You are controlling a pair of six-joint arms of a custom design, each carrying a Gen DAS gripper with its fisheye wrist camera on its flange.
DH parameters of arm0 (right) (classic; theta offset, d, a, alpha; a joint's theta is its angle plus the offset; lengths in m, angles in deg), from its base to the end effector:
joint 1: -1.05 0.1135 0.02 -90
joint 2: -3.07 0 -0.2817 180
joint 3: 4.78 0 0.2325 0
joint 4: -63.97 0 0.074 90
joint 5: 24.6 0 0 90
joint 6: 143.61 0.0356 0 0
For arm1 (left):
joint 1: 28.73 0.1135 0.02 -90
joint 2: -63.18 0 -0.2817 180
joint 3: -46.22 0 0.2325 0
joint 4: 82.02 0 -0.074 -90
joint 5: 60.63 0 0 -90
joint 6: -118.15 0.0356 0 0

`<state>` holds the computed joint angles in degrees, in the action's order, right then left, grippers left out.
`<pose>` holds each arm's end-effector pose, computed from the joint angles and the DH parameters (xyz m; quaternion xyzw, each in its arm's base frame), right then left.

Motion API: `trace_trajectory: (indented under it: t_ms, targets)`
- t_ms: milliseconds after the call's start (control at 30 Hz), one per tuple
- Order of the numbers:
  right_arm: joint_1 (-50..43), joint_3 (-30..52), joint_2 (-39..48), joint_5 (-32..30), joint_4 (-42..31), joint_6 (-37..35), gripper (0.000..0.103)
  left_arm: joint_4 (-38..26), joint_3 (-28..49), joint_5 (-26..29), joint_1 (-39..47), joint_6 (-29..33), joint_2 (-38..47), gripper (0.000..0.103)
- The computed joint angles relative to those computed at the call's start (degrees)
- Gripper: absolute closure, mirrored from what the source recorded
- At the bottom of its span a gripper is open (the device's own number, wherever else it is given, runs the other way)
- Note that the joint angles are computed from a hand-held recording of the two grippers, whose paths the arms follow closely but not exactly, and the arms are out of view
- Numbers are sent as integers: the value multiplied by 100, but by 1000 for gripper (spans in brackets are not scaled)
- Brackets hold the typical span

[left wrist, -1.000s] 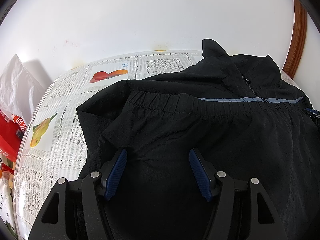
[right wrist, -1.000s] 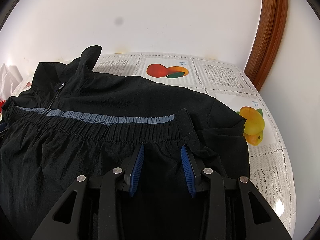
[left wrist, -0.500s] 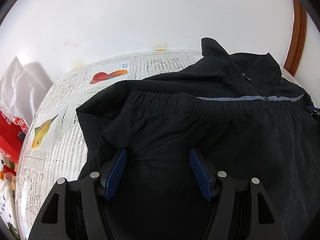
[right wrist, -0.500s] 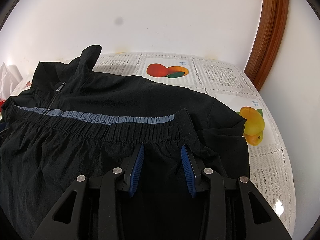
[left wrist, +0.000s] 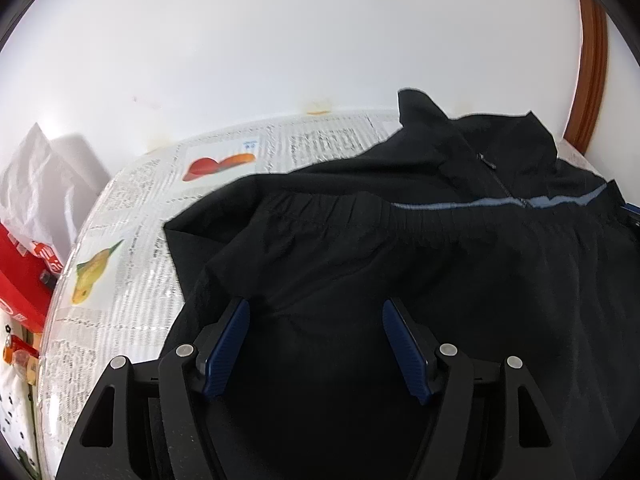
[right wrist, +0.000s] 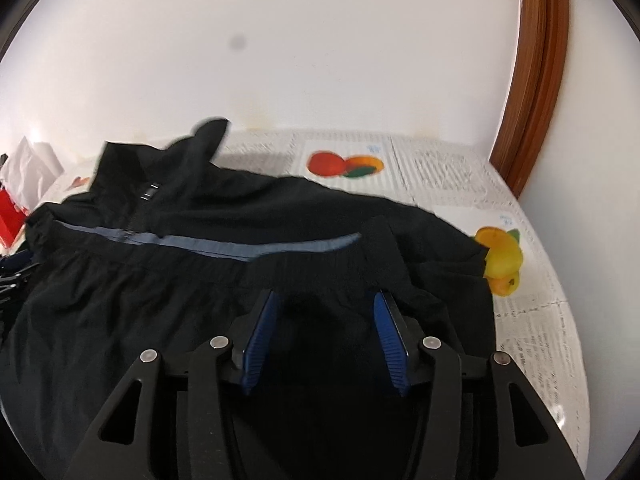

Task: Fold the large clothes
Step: 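Move the right tool to the side edge of the black jacket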

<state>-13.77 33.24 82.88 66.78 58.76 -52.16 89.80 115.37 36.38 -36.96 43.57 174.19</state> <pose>0.2108 -0.0567 0.1557 0.1360 0.9204 -0.0538 0.3627 0.3600 -0.0565 0.1375 0.2127 0.9139 -0.0360 0.3440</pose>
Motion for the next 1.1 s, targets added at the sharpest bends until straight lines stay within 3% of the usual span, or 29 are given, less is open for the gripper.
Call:
trace_trajectory:
  t_ms: [100,233,500,767,933,1100]
  targets:
    - [893,61,-676,631,-608,506,50,-328,-22,297,183,50,-333,36]
    - [2856,362,-1063,1640,-1510,1562,48,-601,-398,659,612,375,-1059,28]
    - [6029,1195,397,3248,-2665,4455,48,-1355,-1122,1612,2521,1653,-2196,28]
    - [7800,2560,2030,3330,-2849,5047,48,-2465,-1179,2427,4556,3384,-2045,28]
    - [8448,3928,3219,3257,-3291,4574,42,-2858,-1171,2426,5254,3988,-1753,28]
    - [8804,5188,4141,3567,-3831,3895,40,-3096,-1117,2515,5856,4553,-1568,28]
